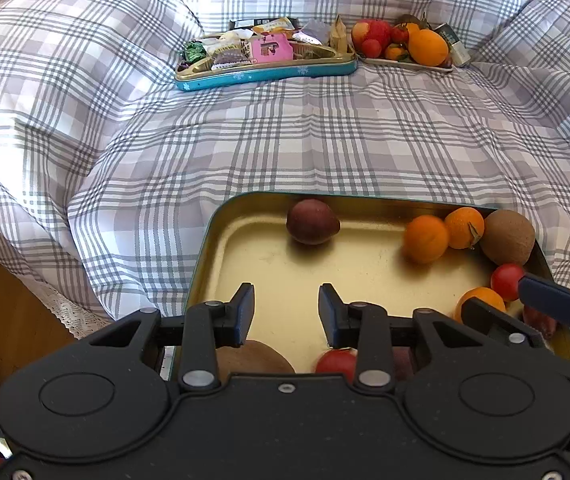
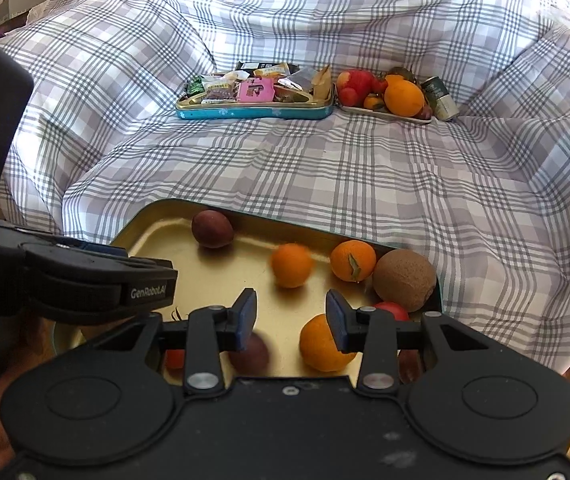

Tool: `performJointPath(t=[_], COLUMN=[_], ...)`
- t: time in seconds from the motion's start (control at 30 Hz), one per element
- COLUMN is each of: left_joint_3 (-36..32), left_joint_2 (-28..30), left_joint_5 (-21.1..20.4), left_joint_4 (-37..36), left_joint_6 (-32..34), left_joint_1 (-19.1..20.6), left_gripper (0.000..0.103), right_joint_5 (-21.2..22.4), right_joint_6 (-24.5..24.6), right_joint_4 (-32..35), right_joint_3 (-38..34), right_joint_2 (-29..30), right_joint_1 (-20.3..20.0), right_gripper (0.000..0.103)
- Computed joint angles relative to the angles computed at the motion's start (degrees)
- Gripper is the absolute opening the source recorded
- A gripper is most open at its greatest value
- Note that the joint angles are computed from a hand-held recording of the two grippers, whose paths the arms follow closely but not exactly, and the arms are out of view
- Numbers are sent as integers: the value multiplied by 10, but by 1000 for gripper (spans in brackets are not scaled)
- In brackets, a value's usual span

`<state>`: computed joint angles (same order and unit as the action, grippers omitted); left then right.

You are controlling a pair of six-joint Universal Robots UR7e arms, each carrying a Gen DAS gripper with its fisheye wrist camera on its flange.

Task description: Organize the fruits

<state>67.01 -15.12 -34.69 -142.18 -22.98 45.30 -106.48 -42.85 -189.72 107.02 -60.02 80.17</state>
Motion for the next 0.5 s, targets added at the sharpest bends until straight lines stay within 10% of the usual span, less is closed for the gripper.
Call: performJointPath(t=[0.5], left_joint_3=[6], left_joint_2=[-5], left_joint_5=[2], left_joint_4=[4], left_joint_6=[-20], left_joint_1=[0], left_gripper=[45], right_joint_5=[-15], right_joint_6=[16], right_joint_4=[9], right_joint_3=[-10], right_joint_2=[6], right_joint_1=[1], right_gripper=[41])
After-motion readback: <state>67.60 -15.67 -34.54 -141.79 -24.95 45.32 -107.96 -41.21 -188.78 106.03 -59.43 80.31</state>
